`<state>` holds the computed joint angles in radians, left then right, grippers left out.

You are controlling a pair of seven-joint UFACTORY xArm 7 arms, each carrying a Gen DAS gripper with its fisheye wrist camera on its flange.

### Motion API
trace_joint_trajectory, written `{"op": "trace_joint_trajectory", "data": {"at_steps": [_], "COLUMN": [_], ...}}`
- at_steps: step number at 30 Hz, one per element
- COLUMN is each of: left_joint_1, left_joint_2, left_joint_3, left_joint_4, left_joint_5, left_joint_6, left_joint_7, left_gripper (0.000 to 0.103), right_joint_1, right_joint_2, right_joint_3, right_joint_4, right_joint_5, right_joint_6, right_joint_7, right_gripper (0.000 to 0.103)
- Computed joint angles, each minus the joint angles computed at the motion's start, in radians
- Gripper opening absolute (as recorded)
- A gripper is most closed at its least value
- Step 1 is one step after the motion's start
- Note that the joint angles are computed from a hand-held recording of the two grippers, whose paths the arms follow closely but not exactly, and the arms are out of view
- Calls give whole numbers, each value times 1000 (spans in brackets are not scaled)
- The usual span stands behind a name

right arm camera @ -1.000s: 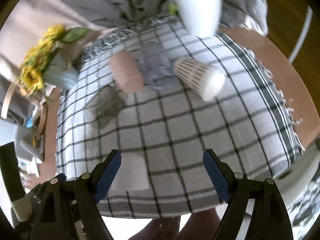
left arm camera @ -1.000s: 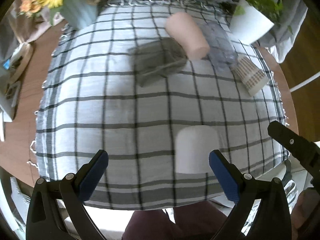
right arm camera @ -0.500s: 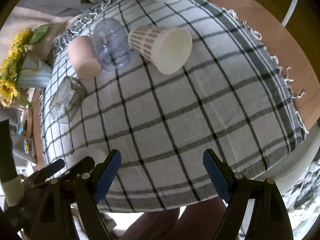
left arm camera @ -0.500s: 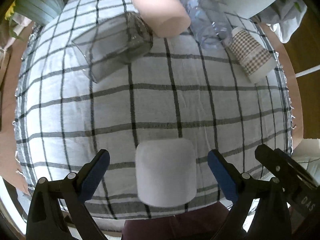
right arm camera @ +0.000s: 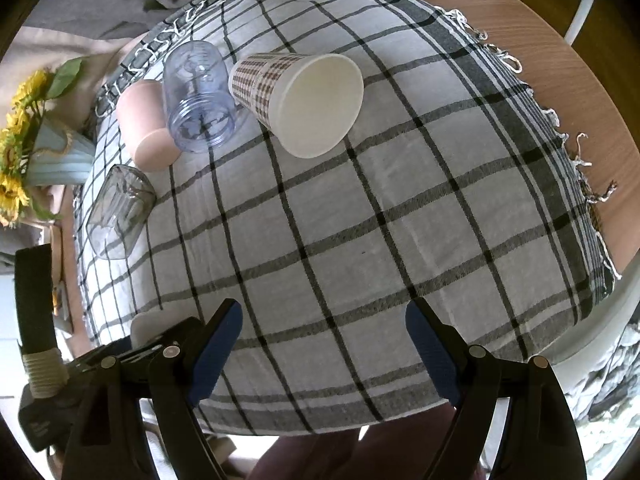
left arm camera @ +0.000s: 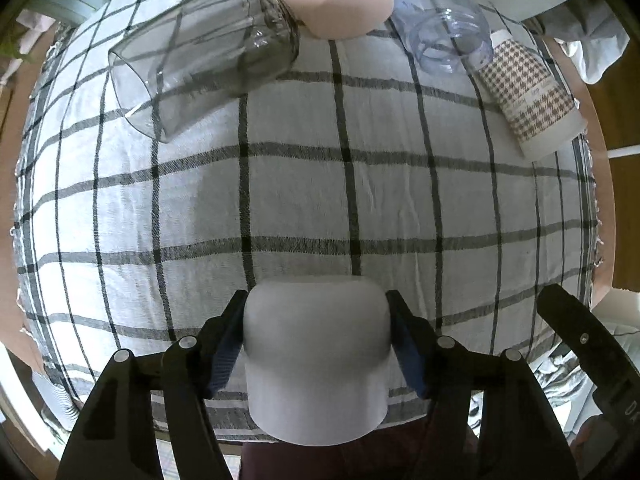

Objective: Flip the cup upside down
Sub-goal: 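Lower the white cup onto the cloth with the left tool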

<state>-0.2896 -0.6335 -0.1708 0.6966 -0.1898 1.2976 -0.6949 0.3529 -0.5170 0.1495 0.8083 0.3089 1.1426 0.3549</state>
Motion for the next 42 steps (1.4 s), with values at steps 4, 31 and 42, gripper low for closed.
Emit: {"op": "trace_joint_trajectory", "data": {"at_steps": [4, 31, 42], "left_joint_1": [14, 84, 45], "left_joint_2": [6, 4, -81], "left_joint_3": [-6, -84, -86], "left_joint_4": [30, -70, -104], "left_joint_5": [22, 347, 296], "left_joint_6": [-6, -450, -408], "left_joint_7": [-19, -123, -158], "left_gripper": [66, 66, 66], "right_joint_1": [-2, -31, -24], "right_joint_2": [5, 48, 32], "right_joint_3": [-6, 20, 15], "right_joint_4": [5, 69, 55], "right_joint_5": [5, -144, -140], "right_joint_6": [-3, -72, -61], "right_joint_7": [-3, -16, -50], "right_gripper": [84, 84, 84]}}
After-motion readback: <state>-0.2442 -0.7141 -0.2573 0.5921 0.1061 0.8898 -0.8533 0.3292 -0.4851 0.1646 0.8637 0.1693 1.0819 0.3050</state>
